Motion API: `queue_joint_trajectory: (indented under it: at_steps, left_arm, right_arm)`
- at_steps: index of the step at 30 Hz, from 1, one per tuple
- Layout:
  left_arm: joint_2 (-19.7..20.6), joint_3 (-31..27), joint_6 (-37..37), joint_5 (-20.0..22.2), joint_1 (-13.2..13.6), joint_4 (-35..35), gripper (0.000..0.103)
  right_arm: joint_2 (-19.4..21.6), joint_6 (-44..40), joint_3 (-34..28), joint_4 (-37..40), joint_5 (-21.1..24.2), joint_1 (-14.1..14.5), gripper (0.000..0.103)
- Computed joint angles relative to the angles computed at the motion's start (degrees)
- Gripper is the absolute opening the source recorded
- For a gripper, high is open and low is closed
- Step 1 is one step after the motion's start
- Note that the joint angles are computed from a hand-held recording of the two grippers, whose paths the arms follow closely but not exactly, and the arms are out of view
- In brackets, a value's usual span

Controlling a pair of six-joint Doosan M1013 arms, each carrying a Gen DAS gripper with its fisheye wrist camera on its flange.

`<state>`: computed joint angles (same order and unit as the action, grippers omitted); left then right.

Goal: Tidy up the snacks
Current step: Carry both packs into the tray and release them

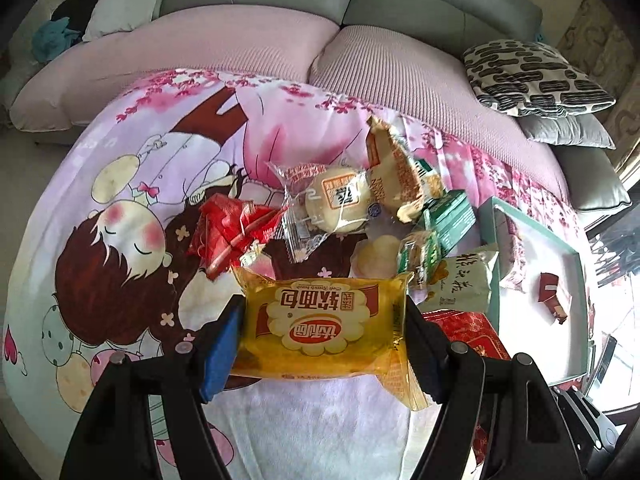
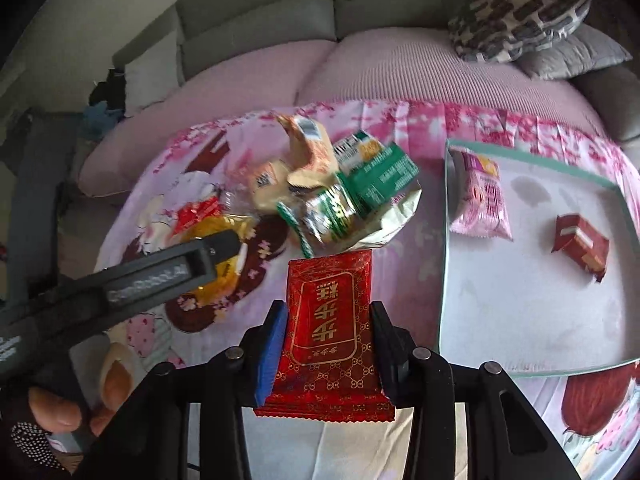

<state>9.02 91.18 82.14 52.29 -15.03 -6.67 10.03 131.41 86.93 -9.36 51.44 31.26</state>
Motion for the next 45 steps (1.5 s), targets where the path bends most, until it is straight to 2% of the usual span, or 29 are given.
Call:
queue_joint_trajectory:
  at_steps: [14, 20, 25, 28, 34, 39, 45]
  left_arm:
    - [-2.1, 0.5, -0.7, -3.3, -0.6, 1.5, 0.075]
    - [-2.1, 0.3, -0.2, -3.4, -1.9, 2.6, 0.075]
    - [-1.3, -0.4, 3.2, -3.3, -4.9, 2.7, 0.075]
    - [-0.9, -0.8, 7.0, -3.4, -7.3, 1.5, 0.075]
    - [0.6, -1.8, 12.2, -3.6, -11.7, 0.4, 0.075]
    - [2.6, -2.4, 14.8, -2.3, -14.4, -0.2, 0.075]
    - [4.4, -2.8, 15.8, -2.3, -16.2, -0.6, 0.076]
  right_arm:
    - [-2.3, 4.2, 1.3, -3.3, -3.1, 0.0, 0.043]
    - [-3.4, 7.9, 2.7, -5.0, -2.8, -1.3, 0.043]
    - [-5.8, 19.7, 6.3, -10.4, 0.3, -4.1, 0.043]
    - [-7.1, 26.5, 8.1, -14.1, 3.9, -5.5, 0.043]
    - [-9.3, 35.5, 11.6, -18.9, 8.5, -8.4, 0.043]
    - [-10.2, 39.6, 13.9, -20.2, 10.9, -11.1, 0.043]
    - [-9.8, 37.3, 15.0, -17.0, 9.6, -13.0, 0.046]
